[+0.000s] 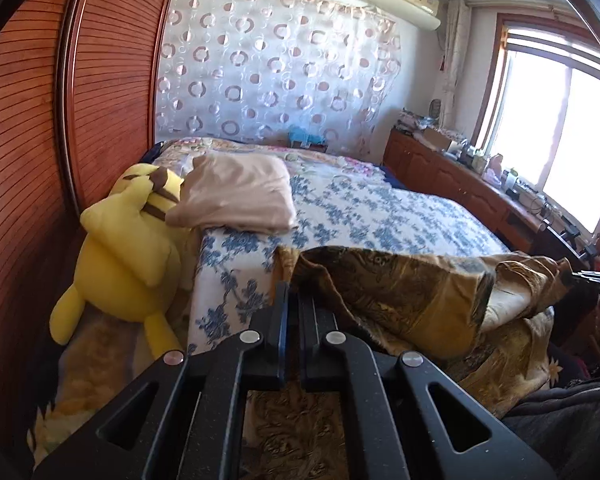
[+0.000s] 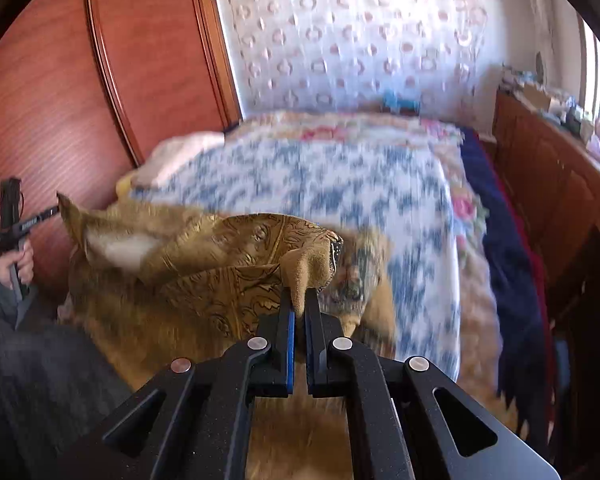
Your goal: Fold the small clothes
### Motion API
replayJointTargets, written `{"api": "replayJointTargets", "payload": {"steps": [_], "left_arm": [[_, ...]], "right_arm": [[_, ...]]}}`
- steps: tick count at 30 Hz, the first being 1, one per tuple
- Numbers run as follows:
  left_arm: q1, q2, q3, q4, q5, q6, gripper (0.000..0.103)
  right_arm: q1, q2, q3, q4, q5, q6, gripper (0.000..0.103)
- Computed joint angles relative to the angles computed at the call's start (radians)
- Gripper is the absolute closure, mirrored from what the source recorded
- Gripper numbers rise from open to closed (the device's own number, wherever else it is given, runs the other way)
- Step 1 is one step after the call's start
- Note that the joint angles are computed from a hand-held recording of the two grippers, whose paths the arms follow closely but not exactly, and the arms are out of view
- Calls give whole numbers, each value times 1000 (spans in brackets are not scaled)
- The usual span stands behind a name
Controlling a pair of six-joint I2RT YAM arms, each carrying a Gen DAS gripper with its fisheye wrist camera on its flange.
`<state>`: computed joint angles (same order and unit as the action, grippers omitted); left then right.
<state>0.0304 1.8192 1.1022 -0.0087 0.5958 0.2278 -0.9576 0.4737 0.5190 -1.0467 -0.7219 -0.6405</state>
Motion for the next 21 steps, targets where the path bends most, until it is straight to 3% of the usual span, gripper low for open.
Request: {"api": "replayJointTargets", "payload": {"steps": [4,8,11,12,15,17,21], "left_arm": [[-1,2,-3,-18,-26,30,98],[12,-24,-14,-18,-26,56,98],[18,-47,-21,-6,-17,65,75],[22,-51,-18,-2,-9,66,61],[16,-52,10,-10,-2,61,32],[10,-41,43,-25,12,60,25],[-20,-15,111,-43,-8,57,25]], "right_arm": [[40,23,-47,39,63,23,99],[271,-9,-19,130,222,246,92],[348,-67,8,134,296,309,80],[374,-93,5,138,311,333,70],[340,-120,8,146,293,327,65],[395,-108,3,201,367,371,65],[486,26,-33,398,446,477,65]]}}
